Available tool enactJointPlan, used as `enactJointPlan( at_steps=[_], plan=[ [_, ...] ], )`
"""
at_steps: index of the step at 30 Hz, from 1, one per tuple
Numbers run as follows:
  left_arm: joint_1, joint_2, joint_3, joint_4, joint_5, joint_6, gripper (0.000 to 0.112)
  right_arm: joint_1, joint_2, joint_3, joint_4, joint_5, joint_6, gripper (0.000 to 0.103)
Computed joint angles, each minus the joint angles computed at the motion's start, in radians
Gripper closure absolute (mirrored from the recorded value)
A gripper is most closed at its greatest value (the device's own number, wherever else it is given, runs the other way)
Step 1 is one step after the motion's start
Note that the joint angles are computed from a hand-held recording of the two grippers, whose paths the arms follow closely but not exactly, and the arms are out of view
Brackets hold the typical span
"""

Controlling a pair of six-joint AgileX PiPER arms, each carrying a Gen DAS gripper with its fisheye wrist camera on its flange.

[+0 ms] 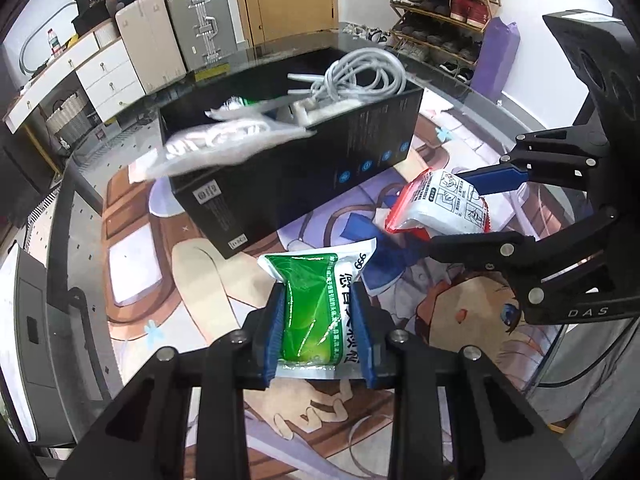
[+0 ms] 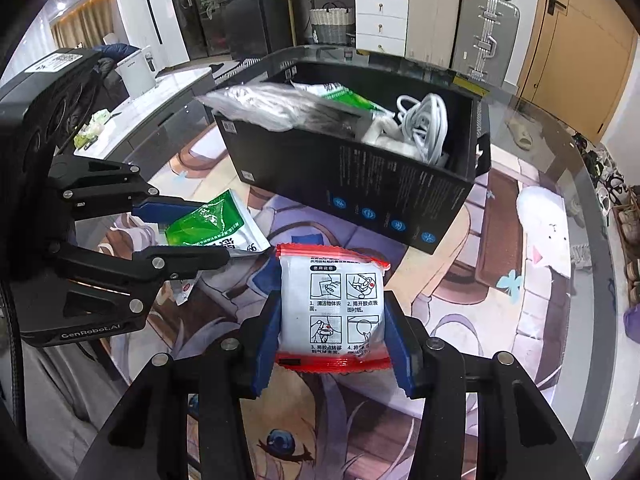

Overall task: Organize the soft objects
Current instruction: 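Grasp the green sachet with the left tool while the right tool lifts the packet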

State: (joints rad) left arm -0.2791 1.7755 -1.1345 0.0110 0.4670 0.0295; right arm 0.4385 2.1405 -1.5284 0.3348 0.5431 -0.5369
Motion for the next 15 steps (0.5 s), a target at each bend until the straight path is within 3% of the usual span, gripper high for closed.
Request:
enactJointPlan(
  at_steps=[9, 15],
  plan=[
    [0.004, -0.118, 0.021, -0.036, -0.004, 0.025, 0.082, -0.018, -0.126, 0.075, 0.131, -0.014, -0.104, 0.055],
    [0.011, -0.146, -0.021, -0.027, -0.004, 0.001, 0.082, -0.021, -0.169, 0.041, 0.134, -0.026, -0.071, 0.055]
  ],
)
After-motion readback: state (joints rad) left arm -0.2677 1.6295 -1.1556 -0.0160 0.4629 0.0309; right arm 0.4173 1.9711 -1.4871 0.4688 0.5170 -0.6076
